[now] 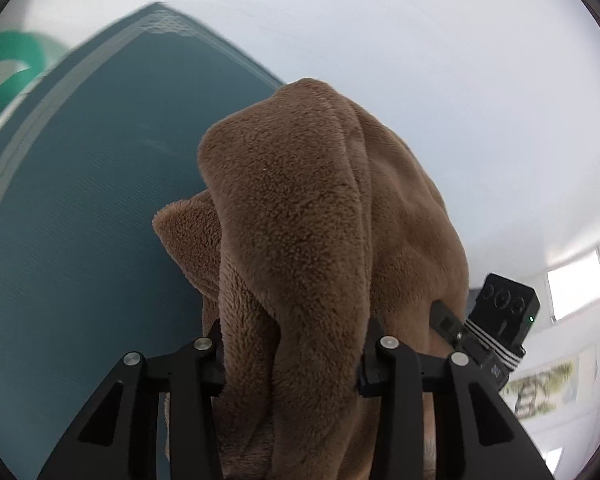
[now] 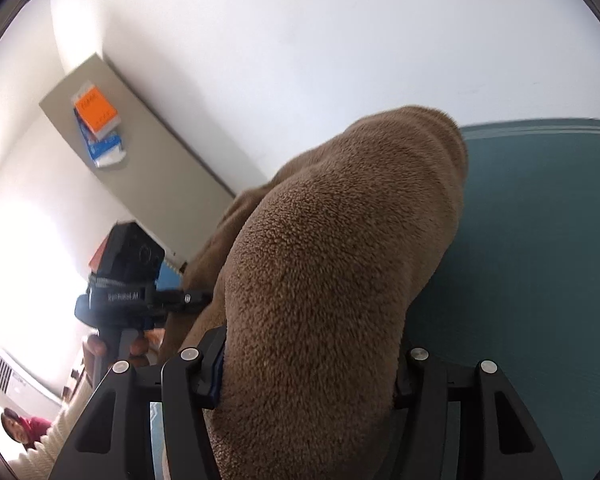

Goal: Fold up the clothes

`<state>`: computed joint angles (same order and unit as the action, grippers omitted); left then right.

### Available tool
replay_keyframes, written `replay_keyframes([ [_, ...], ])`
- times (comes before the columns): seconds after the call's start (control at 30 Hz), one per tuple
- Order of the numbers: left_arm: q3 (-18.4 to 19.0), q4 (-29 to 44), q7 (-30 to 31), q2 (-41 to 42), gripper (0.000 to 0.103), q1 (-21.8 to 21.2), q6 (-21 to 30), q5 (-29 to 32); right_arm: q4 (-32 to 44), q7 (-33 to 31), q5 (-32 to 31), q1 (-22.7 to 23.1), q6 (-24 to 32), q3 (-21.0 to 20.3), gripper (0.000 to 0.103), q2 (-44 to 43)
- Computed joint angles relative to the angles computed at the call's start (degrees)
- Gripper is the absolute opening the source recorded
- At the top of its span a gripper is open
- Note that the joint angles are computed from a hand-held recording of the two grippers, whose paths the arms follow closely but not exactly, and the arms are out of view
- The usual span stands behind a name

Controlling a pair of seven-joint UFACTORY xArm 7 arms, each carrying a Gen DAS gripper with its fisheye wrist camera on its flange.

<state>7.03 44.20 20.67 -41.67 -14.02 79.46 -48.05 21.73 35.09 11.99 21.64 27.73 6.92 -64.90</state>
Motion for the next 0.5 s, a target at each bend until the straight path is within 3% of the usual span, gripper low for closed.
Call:
replay_keyframes([
  [0.17, -7.17, -0.44, -3.62, -4.88, 0.045, -5.61, -1.82, -4.39, 1.67, 3.61, -3.26, -5.04, 22.46, 1.02, 0.059, -20.60],
  [0.33, -15.13, -0.96, -7.46, -4.63, 0.045, -13.09, -8.18, -8.57, 6.02, 4.66, -5.83, -10.38, 41.88, 0.58, 0.059, -33.26],
  [0.5, -21.48, -1.75, -11.46, -0.50, 0.045, -18.13, -14.88, -9.35, 5.20, 5.11, -6.86, -15.87, 55.92, -4.31, 0.059, -43.62],
])
